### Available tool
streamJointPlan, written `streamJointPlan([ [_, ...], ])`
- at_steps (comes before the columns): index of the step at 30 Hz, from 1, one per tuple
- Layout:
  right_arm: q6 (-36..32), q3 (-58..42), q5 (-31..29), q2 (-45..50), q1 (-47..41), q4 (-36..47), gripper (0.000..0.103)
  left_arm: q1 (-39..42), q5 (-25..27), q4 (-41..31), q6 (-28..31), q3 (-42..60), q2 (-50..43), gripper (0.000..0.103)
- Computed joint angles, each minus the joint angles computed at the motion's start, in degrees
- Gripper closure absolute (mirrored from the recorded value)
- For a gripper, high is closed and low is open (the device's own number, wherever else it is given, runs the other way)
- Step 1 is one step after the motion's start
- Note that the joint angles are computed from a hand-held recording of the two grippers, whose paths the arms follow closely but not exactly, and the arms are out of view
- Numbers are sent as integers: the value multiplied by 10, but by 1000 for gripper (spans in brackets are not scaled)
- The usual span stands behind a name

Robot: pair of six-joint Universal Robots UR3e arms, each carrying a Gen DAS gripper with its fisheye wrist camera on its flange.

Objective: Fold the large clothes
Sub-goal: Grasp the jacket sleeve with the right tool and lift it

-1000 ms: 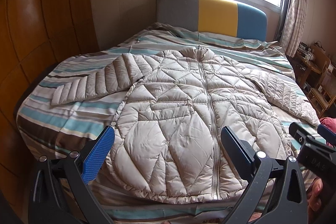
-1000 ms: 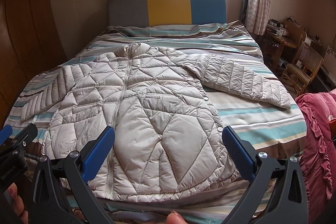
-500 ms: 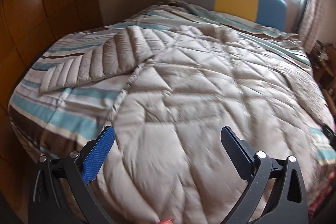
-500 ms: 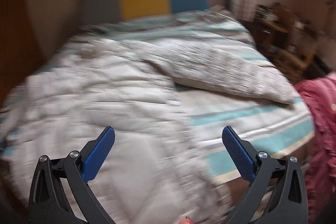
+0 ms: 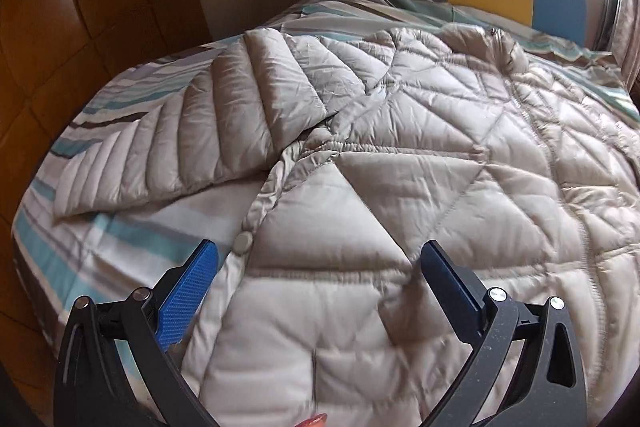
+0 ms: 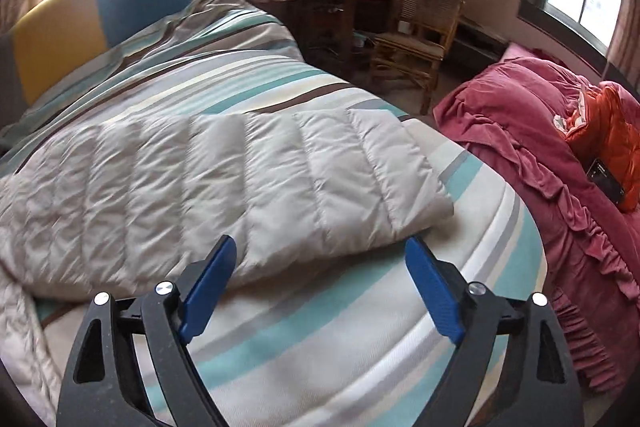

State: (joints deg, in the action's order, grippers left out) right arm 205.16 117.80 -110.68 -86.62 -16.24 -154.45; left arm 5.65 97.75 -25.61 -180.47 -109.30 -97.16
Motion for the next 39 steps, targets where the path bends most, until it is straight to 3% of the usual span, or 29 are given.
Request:
streamJointPlan([
  [4,-8,-29,-13,50,-8,-2,28,13,-22,15,9,-4,-22,3],
  [7,-6,-33,14,68,-19,-6,37,22,-32,49,27,-26,-23,3],
  [10,-5,-50,12,85,-10,-6,57,19,-22,71,35,-35,-32,3],
  [12,-16,-74,-6,102,10,4,76,12,-9,80,36,-36,-39,3],
  [14,-23,-92,-16,119,22,7,85,7,-3,78,34,-29,-49,3],
  [18,-9,-112,-25,125,41,9,89,28,-39,74,32,-36,-45,3],
  [22,-24,-133,-73,127,97,-27,90,49,-76,75,28,-47,-39,3],
  [26,-57,-192,-125,158,168,-45,90,44,-71,88,25,-53,-40,3],
  [29,-100,-259,-161,202,226,-53,90,44,-72,91,23,-54,-41,3],
  [34,-243,-396,-230,321,332,-99,90,48,-75,96,25,-63,-35,3],
  [39,-359,-545,-244,435,401,-108,90,49,-77,98,26,-67,-32,3],
])
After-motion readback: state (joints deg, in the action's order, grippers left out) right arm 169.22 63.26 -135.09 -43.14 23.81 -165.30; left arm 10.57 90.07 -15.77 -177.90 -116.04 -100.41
